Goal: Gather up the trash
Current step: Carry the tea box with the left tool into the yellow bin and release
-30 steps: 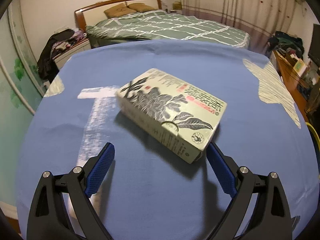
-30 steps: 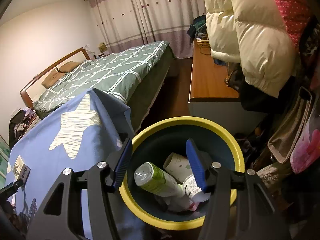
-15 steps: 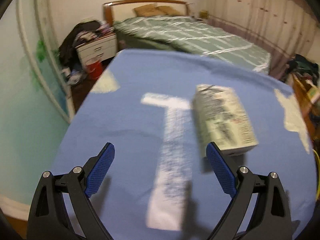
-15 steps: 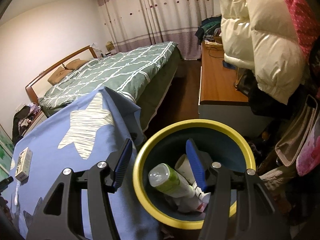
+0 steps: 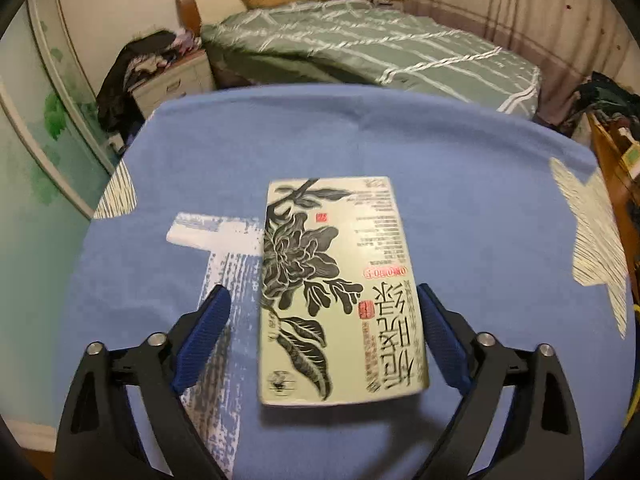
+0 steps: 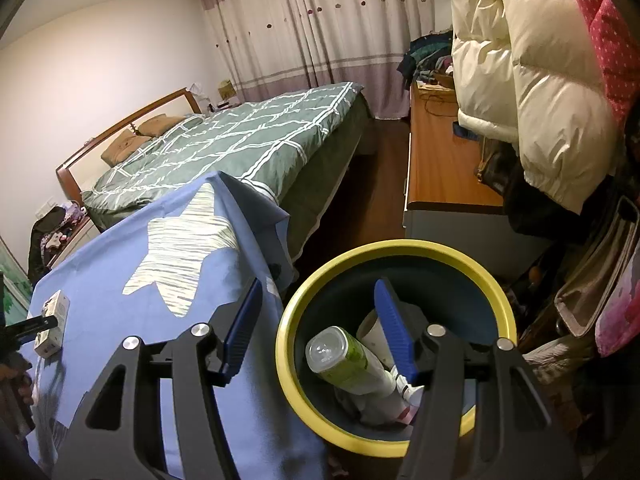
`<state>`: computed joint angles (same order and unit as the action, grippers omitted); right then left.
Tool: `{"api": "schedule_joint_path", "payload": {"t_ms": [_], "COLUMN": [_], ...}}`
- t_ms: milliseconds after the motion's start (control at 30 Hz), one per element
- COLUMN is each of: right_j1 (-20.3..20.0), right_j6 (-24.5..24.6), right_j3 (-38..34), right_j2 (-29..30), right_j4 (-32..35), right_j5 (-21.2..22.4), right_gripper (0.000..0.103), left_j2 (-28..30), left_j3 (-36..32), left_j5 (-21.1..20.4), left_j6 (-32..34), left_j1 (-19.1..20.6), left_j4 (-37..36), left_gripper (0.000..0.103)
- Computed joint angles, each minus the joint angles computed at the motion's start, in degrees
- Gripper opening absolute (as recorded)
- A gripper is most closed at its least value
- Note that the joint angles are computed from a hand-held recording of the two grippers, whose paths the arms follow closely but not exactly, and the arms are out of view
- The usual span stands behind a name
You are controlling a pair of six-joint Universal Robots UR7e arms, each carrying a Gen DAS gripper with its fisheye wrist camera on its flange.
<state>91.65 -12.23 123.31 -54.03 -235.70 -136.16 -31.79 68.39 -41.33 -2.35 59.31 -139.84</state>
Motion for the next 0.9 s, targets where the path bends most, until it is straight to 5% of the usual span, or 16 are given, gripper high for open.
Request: {"api": "schedule_joint_path", "payload": {"t_ms": [133,333,633,900], "right_j1": [-0.9,-1.3,-1.4,-3.5], "right_j6": [1.1,1.3,0.3,-0.1], "right_j3": [1.0,2.8,7.4,13.4], "right_j2": [-0.6,-1.2,-2.6,-6.3], "right_j4": [0.4,-1.0,-6.8,-10.2], "right_j5": [1.1,1.8,0.0,-0.9], "right_gripper": [0.056,0.056,0.056,0.056], "left_j2": [1.3,-0.4,-4.2,1.0], "left_j3": [-2.2,2.1,12.9,13.5], "left_j5": [-1.4,-3.6,-15.7,-23.9], "left_j6": [-0.8,2.6,11.6,13.7], "left_j1": [0.6,-0.5,-8.4,-16.5], "left_j4": [2.8,-1.4,-8.0,-5.6], "left_gripper": [0.072,0.071,0.071,0.071]}}
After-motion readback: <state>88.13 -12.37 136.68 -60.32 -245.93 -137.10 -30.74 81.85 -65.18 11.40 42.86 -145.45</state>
